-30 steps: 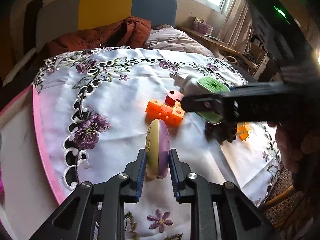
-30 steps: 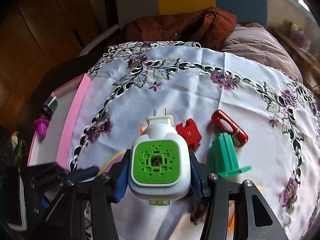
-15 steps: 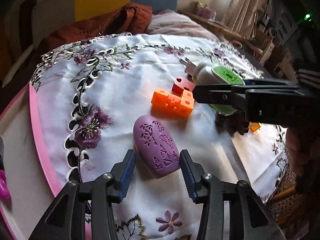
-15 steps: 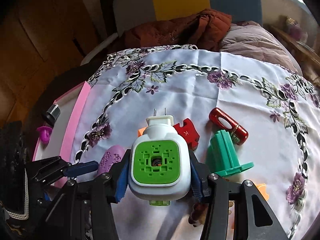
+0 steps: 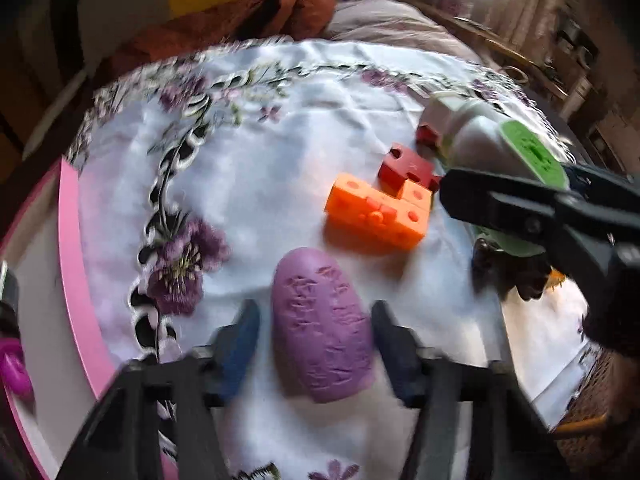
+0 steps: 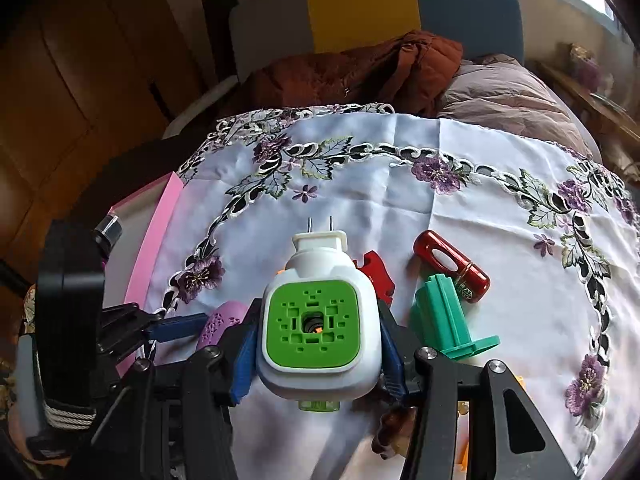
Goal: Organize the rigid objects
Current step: 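Carry the purple egg into the tray and open the left gripper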
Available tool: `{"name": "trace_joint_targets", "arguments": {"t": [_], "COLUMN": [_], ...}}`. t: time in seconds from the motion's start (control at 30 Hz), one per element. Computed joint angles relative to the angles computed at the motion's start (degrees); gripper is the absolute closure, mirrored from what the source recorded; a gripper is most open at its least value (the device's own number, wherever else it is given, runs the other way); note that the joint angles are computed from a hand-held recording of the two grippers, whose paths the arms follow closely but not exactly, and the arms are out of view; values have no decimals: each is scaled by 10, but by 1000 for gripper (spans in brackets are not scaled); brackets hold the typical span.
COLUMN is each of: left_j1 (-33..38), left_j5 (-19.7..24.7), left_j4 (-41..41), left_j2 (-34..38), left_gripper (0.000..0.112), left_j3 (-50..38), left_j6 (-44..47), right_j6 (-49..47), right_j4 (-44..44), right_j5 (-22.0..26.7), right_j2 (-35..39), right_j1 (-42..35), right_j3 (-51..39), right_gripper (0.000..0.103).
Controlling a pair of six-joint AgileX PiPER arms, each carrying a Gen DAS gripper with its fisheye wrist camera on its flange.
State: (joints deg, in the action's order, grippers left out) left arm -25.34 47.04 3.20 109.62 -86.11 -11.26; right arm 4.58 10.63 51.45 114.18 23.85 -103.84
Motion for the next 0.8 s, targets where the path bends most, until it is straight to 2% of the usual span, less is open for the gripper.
{"name": "trace_joint_targets", "arguments": {"t": [0.2,0.33,0.47,0.63,0.8], "left_j1": [13,17,28,61,146], "left_j5": [-69,-94,-114,-126,-112], "left_j4": [-13,-24,-43,-84,-161], "left_j2": [-60,-104,-144,-208,-259], "left_gripper": [69,69,69,69,69], "left_j3": [92,137,162,202,222], "left_j6": [14,17,36,63,128], "right_j6": [-16,-22,-69,-84,-116], "right_j4": [10,17,56,55,57], "right_j5": [0,3,-3,10,31], "right_j2": [1,5,1,9,20], "right_j1": [1,0,4,20,44], "right_j3": [-1,-4,4,-1,-8], "right_gripper": [51,51,51,51,51]}}
